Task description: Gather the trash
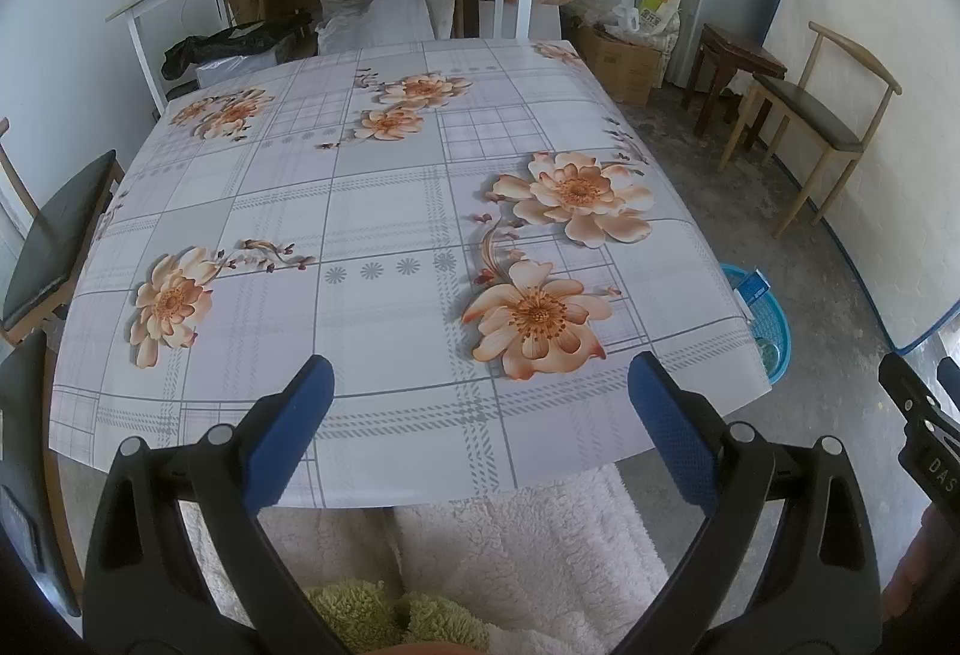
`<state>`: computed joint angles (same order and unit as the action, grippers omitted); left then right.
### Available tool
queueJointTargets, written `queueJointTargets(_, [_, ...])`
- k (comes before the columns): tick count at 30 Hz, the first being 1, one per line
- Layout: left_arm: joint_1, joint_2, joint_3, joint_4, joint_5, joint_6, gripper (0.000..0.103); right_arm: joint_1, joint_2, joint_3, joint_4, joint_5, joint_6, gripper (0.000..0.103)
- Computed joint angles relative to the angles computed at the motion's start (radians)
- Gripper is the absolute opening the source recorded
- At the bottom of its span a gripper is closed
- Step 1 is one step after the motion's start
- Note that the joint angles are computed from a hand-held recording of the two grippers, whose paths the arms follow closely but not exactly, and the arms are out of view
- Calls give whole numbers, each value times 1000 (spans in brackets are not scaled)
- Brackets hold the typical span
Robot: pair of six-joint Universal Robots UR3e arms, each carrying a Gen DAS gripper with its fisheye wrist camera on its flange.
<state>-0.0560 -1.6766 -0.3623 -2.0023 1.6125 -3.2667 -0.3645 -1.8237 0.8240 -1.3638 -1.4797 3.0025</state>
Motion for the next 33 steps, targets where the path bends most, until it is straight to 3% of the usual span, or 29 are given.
queueJointTargets(33, [-7, -17, 30, -14, 6, -5, 95, -6, -5, 5, 1, 5, -4, 96])
